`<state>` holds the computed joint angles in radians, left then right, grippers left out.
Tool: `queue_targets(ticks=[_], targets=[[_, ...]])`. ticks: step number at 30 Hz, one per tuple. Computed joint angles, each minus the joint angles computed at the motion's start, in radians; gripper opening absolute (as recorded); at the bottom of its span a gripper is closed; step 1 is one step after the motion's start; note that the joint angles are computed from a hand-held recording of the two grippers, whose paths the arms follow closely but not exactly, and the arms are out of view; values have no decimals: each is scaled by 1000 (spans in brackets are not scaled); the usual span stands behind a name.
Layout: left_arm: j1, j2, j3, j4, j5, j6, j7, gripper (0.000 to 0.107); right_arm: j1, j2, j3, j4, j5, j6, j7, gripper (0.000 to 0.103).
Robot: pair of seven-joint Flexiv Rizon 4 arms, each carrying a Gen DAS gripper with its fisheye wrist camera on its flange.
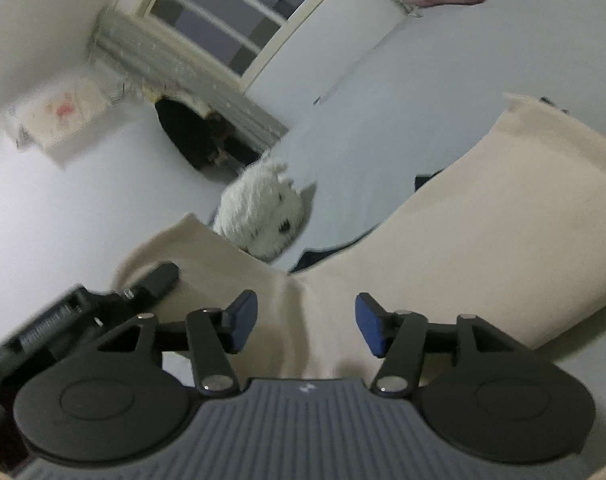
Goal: Fold clothes
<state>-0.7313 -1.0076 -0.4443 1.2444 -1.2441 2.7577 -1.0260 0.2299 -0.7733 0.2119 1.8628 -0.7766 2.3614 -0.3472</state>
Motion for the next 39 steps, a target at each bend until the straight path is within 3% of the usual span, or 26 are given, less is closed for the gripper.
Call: queue_targets(ticks=[9,11,14,16,20,23,26,28,30,33,35,39], targets=[[-86,-176,-102,-447,-95,-98,409,28,-80,-61,8,-31,-33,174,212,74],[-84,-180,-131,-454,-107,-136,439,29,-83,-68,-7,-33,-37,198,255,74],[-57,-138,-143,-344,-118,-198,420,32,-88,-83,-27,-41,-70,220,324,74],[-40,-96,-122,-235,-104,-223,371,33,-82,-79,-45,-36,-84,224,343,74],[2,23,-67,28,-19,-298,176,48,-68,-55,-71,-20,-97,213,343,74],[75,115,-50,254,200,-364,-86,59,-62,-45,-80,-21,-107,187,337,74],[152,168,-75,392,384,-404,-261,61,-61,-35,-85,-22,-118,159,326,72],[158,199,-60,445,399,-402,-301,61,-59,-24,-89,-15,-125,136,309,62],[155,230,-36,494,395,-393,-333,61,-53,-9,-91,-11,-134,95,291,42],[143,254,14,542,372,-352,-385,59,-36,26,-94,1,-149,7,232,27],[133,260,49,563,353,-321,-424,59,-38,39,-84,4,-149,-25,194,25],[120,237,109,548,337,-320,-477,45,-81,33,-53,-19,-168,-28,165,22]])
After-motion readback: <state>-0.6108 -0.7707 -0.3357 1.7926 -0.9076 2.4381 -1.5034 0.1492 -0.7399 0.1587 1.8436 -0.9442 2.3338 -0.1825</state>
